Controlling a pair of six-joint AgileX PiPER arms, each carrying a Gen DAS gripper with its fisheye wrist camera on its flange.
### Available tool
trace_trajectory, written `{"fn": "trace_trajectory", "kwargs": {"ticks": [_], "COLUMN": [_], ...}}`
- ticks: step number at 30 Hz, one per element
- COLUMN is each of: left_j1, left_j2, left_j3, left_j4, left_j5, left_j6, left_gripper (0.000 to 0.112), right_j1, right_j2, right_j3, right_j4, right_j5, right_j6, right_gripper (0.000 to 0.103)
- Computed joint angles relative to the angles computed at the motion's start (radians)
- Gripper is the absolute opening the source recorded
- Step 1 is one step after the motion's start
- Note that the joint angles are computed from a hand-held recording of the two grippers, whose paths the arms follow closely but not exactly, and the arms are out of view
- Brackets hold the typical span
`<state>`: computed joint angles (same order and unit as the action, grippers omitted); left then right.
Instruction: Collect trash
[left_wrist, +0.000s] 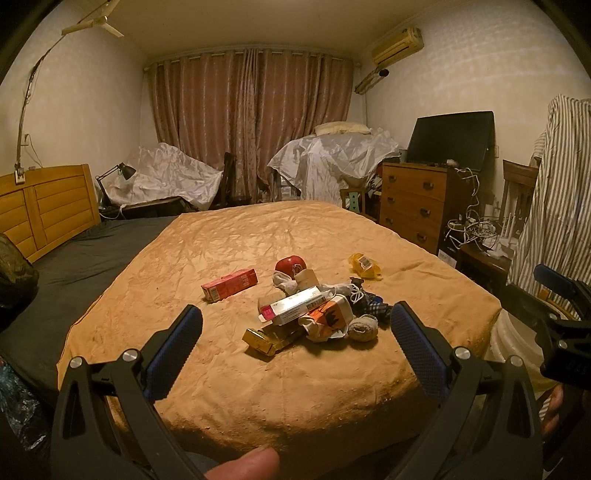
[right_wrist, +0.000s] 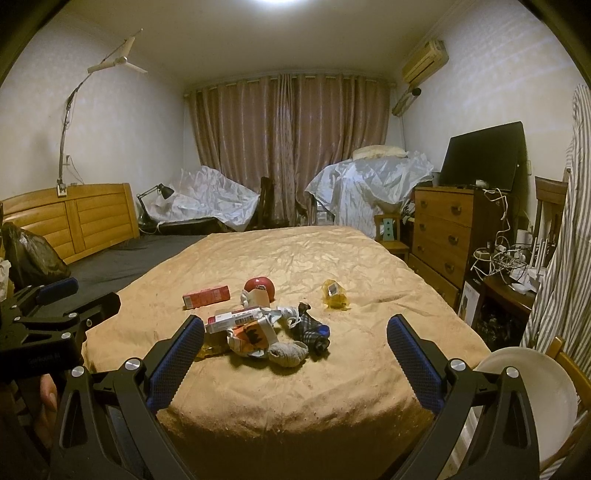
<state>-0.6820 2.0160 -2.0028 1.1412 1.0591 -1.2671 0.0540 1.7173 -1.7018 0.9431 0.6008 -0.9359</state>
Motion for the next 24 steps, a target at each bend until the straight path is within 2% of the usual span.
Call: {"fn": "trace_trajectory", "kwargs": {"ticks": [15, 18, 19, 22, 24], "left_j1": [0.018, 0.057, 0.069, 0.162, 0.211], "left_j2": [-0.010, -0.023, -0.025, -0.056, -0.036], "left_j3": [0.034, 0.064, 0.072, 0.170, 0.167], "left_j4": [-0.005, -0.052, -0.065, -0.142, -0.201], "left_j5": [-0.022, -0.072, -0.079, -0.184, -0.200], "left_j6": [-0.003, 0.047, 0.063, 0.098, 0.161], "left_gripper": [0.098, 0.098, 0.098, 0.098, 0.098], "right_j1": [0.003, 0.008, 0.013, 0.026, 0.034], "right_j2": [0.002, 0.022, 0.044, 0.121, 0.192], "right_j3": [0.003, -0.014, -0.041, -0.132, -0.219], "right_j4": [0.000, -0.018, -0.045, -0.127, -0.185], "right_j5": [-0.003, 0.014, 0.035, 0.105, 0.161], "right_j6": [-0.003, 0.001, 0.015, 0.057, 0.113], "right_gripper": [0.099, 0.099, 0.099, 0.099, 0.099]}}
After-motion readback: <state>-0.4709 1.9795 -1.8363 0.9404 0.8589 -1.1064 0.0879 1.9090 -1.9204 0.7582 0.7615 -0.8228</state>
